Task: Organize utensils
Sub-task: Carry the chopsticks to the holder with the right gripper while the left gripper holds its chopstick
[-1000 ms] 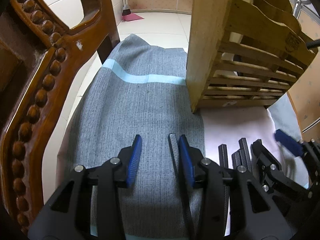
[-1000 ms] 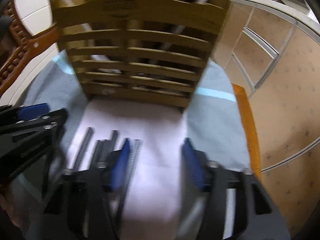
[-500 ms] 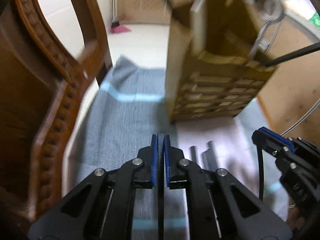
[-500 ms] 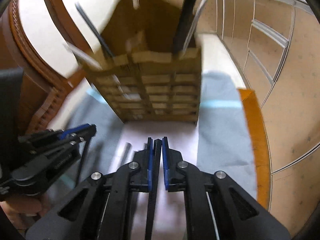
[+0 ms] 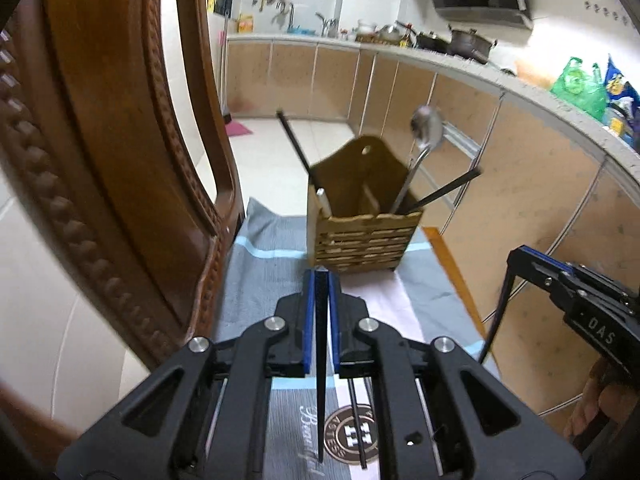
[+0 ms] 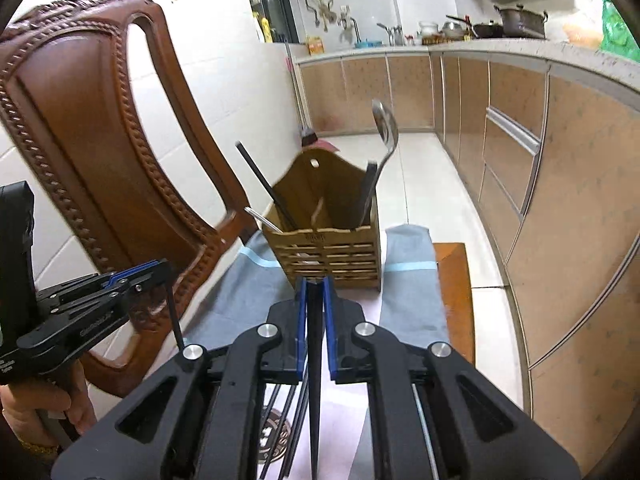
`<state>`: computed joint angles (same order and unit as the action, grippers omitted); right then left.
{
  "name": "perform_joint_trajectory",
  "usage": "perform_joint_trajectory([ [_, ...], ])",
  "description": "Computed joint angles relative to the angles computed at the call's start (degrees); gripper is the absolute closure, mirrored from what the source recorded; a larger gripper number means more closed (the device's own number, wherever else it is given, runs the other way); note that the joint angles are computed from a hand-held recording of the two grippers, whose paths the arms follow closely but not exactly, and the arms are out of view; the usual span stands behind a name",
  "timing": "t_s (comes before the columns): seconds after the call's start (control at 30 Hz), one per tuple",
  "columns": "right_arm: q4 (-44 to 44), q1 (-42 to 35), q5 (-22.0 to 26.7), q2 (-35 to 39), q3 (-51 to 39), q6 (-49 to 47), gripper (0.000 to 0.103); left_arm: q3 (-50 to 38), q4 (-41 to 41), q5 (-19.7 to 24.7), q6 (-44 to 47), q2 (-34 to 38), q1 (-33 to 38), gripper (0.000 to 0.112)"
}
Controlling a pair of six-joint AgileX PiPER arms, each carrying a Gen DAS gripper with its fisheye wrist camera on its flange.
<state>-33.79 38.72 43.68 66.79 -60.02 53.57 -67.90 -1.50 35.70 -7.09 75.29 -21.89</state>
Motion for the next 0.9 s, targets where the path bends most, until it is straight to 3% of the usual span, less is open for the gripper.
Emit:
perform_joint_trajectory([
  [0.23, -10.7, 12.3, 9.9, -4.2, -2.8, 10.2, 0.094, -0.9, 7.2, 3.3, -6.0, -8.8, -3.4, 0.106],
  [0.47, -21.3, 24.5, 20.4, -6.4, -5.8, 18.1, 0.094, -2.0, 10.0, 4.9, -8.6, -10.7, -5.6, 0.106],
  [0.9, -17.8, 22.9, 19.8, -6.6, -5.2, 15.3, 0.095, -2.1, 10.6, 4.2, -10.1, -9.1, -5.6, 0.106],
])
